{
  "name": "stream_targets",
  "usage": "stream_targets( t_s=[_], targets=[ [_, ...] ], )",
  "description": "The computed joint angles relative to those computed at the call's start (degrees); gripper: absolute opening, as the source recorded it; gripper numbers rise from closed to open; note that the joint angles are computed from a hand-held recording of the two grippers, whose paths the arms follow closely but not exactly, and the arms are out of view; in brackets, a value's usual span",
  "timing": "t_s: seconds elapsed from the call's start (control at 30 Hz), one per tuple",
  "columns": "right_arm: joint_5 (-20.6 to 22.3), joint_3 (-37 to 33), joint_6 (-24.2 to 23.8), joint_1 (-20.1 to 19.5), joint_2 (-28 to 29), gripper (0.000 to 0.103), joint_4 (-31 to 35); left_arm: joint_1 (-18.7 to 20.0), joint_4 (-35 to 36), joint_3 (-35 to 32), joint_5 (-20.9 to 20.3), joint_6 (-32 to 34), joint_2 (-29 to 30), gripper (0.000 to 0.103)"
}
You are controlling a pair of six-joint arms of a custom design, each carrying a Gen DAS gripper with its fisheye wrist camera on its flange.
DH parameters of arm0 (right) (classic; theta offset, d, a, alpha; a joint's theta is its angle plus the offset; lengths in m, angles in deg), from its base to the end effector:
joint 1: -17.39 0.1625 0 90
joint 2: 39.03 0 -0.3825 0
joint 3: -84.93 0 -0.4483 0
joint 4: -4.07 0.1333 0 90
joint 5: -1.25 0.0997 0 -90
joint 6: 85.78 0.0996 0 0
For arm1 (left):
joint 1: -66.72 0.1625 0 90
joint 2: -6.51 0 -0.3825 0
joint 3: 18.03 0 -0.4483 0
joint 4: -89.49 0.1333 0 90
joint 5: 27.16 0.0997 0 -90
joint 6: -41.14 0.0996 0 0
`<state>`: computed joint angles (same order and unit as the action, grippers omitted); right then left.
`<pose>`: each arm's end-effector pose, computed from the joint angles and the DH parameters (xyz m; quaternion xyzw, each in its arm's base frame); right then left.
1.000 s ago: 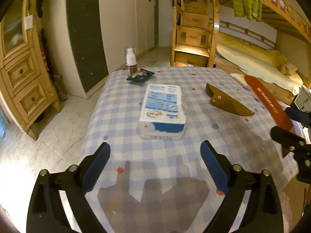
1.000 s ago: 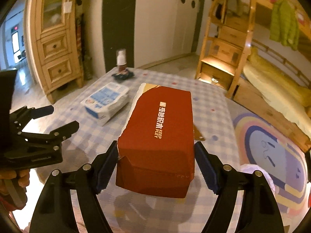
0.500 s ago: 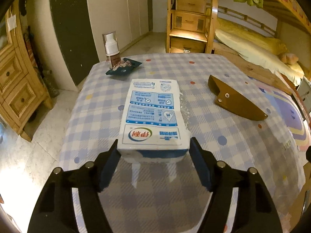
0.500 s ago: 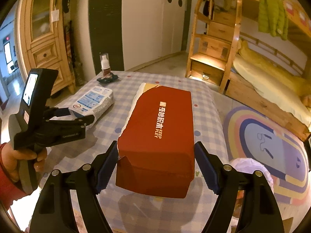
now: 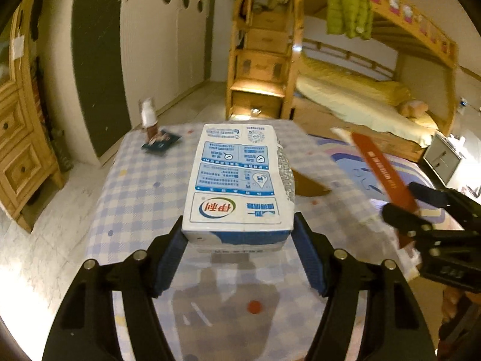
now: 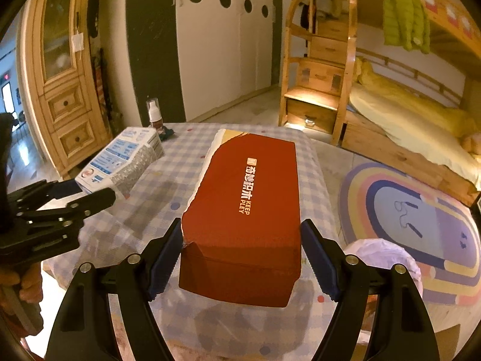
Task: Collect trash
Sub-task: 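Carry both boxes over the pink trash bag and open both grippers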
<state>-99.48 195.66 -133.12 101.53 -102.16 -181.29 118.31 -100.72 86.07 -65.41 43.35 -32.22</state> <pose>0.0514 -0.6231 0.1807 0.2870 -0.8648 0.3221 0.2569 -0.2084 -0.6033 0.0006 0.1755 0.8505 -0.3854 0.3121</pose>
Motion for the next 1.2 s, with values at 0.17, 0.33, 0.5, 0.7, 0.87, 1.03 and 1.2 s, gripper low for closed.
stream_targets(
  t_s=[0.17, 0.33, 0.5, 0.7, 0.87, 1.03, 1.2],
  targets=[
    [0.12, 1.42, 1.15, -1.64, -2.19, 0.077, -1.12, -2.05, -0.63, -2.23, -1.63, 2.23, 3.02, 0.067],
    [-1.05, 2.44, 1.92, -4.12, -4.77, 0.077, -3.09, -3.24, 2.11, -7.97, -5.3, 3.7, 7.87, 0.067],
    [-2.57, 2.34, 2.94, -7.08, -7.0, 0.077, -4.73, -4.14, 4.24, -14.78, -8.92, 6.24, 12.97, 0.067],
    [-4.46, 0.61, 4.39, -10.66, -7.91, 0.077, -5.04, -4.66, 8.3, -22.8, -12.91, 7.4, 18.81, 0.067],
    [-5.62, -2.48, 4.55, -12.89, -6.26, 0.078, -4.31, -4.78, 12.2, -28.37, -14.97, 7.26, 22.62, 0.067],
    [-6.02, -6.53, 5.08, -13.95, -3.46, 0.088, -4.18, -4.62, 13.77, -30.17, -15.38, 7.08, 23.83, 0.067],
    [-3.38, -6.23, 7.88, -15.31, -4.78, 0.088, -3.7, -4.39, 15.77, -31.5, -16.06, 7.05, 24.73, 0.067]
  ],
)
